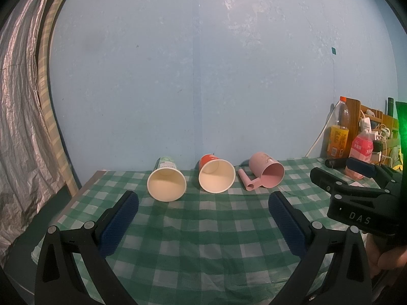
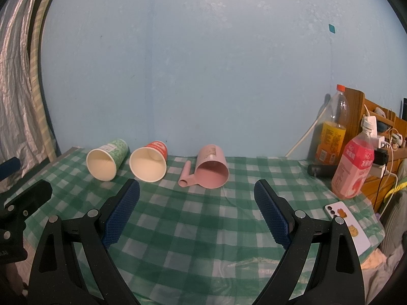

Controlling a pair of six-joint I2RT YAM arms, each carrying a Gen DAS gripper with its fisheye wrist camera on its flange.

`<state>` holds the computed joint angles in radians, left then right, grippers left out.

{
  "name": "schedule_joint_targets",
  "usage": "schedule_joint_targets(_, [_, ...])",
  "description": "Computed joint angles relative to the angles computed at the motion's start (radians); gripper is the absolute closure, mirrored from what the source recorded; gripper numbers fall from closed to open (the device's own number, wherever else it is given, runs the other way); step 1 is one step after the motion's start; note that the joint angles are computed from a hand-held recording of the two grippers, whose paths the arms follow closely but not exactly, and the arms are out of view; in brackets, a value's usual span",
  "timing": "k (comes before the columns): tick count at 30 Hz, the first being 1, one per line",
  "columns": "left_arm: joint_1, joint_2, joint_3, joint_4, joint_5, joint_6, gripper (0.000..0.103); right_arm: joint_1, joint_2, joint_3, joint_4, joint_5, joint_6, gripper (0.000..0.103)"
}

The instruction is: Flip cup upside down

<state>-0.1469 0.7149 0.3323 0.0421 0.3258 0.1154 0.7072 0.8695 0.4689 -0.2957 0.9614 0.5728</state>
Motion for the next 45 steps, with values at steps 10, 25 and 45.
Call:
schedule_joint_targets(10, [0.001, -0.004, -0.003, -0.002, -0.001, 0.001, 0.0, -0.003, 0.002, 0.003, -0.003, -0.001, 0.0, 0.012])
schedule_joint_targets(25, [-0.009, 0.024, 0.009, -0.032, -0.025, 0.01, 0.0, -0.005, -0.004, -0.011, 0.0, -0.017, 0.006, 0.012])
schedule_joint_targets(45, [-0.1, 0.353, 0.363, -0.162, -0.148, 0.03, 0.0, -0.233, 0.038, 0.138, 0.048, -0.287, -0.254, 0.012])
